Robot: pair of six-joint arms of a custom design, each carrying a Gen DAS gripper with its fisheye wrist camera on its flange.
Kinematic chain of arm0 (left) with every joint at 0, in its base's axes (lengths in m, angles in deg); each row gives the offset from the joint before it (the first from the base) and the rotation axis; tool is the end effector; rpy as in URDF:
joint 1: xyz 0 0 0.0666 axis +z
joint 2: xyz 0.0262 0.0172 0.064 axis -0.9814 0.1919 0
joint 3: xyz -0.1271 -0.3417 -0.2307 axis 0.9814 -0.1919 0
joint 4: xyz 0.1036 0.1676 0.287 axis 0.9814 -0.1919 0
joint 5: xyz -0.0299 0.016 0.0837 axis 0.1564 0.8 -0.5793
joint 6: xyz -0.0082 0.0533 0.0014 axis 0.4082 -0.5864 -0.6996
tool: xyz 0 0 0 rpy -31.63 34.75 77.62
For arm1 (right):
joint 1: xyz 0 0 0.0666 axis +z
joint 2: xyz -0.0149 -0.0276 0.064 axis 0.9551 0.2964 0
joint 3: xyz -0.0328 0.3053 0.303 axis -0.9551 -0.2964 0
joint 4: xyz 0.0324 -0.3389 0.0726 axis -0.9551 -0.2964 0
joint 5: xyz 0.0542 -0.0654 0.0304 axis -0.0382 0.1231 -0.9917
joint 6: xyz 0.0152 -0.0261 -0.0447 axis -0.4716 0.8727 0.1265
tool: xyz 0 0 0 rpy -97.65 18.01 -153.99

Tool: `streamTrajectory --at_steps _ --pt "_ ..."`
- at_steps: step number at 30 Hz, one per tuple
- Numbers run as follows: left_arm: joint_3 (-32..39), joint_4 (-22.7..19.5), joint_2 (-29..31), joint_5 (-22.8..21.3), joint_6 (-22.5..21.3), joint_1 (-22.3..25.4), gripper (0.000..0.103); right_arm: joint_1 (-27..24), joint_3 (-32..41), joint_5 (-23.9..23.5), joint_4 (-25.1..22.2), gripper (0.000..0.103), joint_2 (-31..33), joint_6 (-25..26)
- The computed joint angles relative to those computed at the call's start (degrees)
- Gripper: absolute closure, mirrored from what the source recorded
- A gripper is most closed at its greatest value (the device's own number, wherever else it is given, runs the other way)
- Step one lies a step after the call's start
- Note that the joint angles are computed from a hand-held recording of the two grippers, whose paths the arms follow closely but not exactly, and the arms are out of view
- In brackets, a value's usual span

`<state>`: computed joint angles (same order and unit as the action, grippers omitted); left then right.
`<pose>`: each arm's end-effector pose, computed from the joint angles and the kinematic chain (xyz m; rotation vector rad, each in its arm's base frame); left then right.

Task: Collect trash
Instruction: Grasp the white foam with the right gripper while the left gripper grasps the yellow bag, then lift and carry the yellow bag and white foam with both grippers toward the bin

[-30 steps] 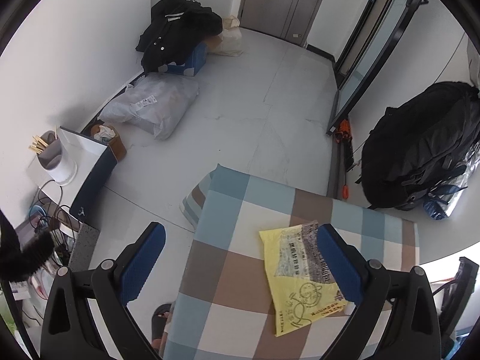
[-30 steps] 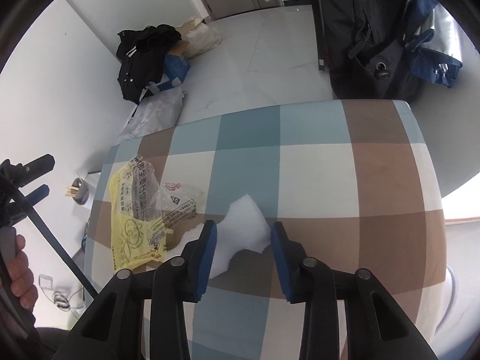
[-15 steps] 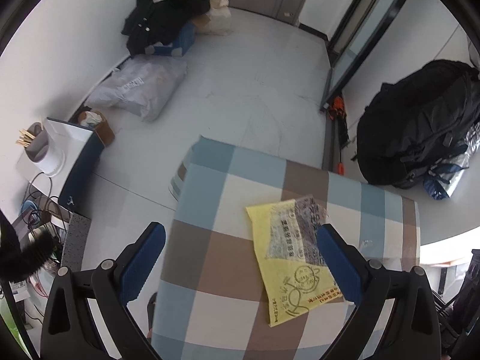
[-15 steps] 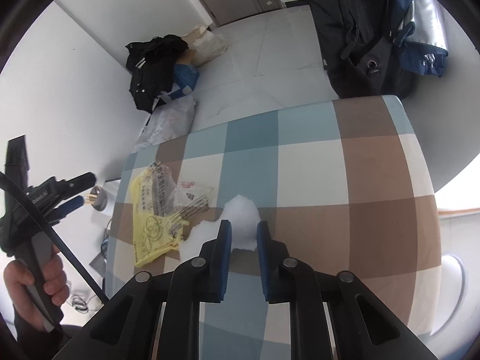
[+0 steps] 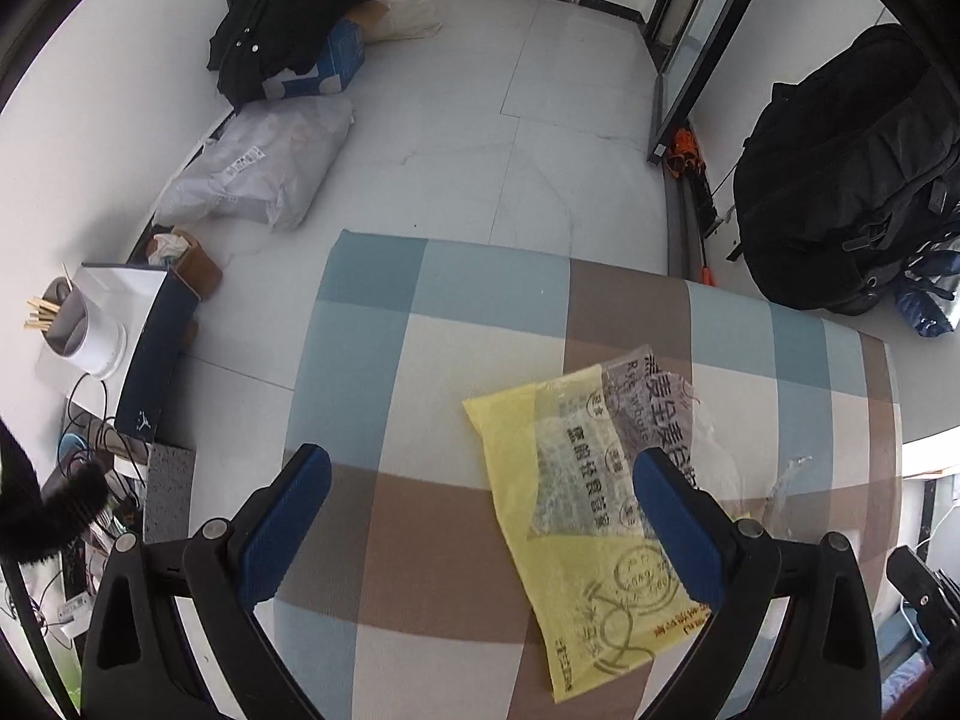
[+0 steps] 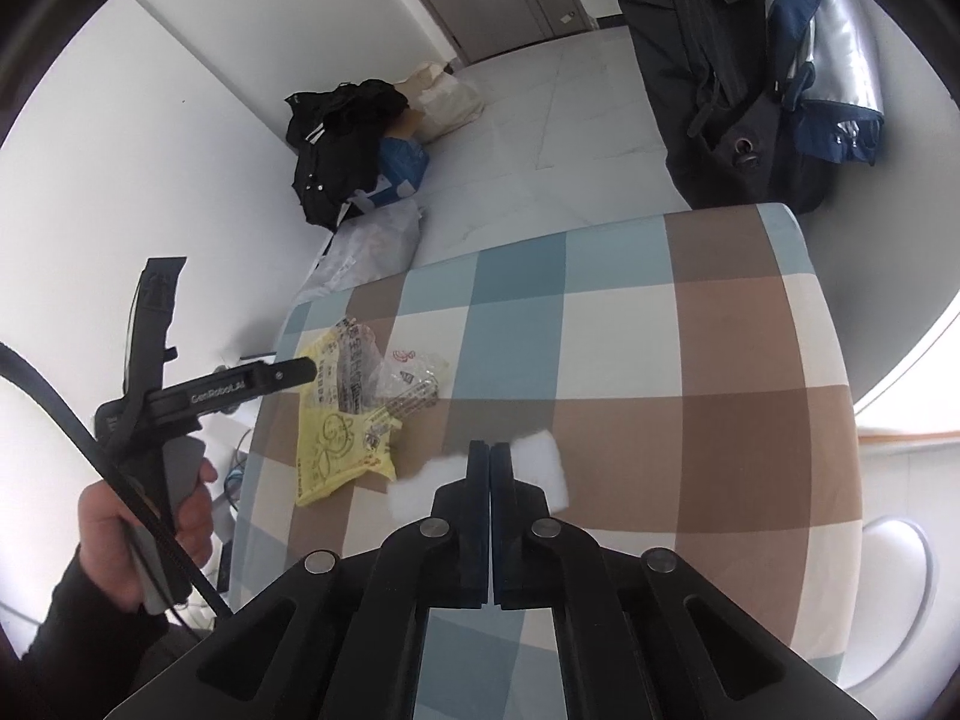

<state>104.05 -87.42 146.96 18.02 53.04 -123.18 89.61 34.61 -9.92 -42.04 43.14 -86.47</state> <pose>0.4027 -0.3816 0.4994 -0.2857 2.7955 -0.0600 0.3852 0.1296 0.4890 -0.2224 2.6129 0.6632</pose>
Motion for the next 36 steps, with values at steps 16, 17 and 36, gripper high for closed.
streamTrajectory --at_steps 16,17,36 --pt "5.2 -2.2 5.2 -2.3 -5.6 -1.6 0.003 -3.9 0.2 -1.0 -2.4 0.094 -0.5 3.5" --pt "5.0 -1.8 5.0 -2.2 -5.7 -1.7 0.004 -4.0 0.2 -1.0 -2.4 0.091 -0.6 3.5" --pt "8.6 -3.3 5.7 1.0 -8.8 -2.4 0.079 -3.8 0.3 -0.8 -2.3 0.071 0.1 2.5"
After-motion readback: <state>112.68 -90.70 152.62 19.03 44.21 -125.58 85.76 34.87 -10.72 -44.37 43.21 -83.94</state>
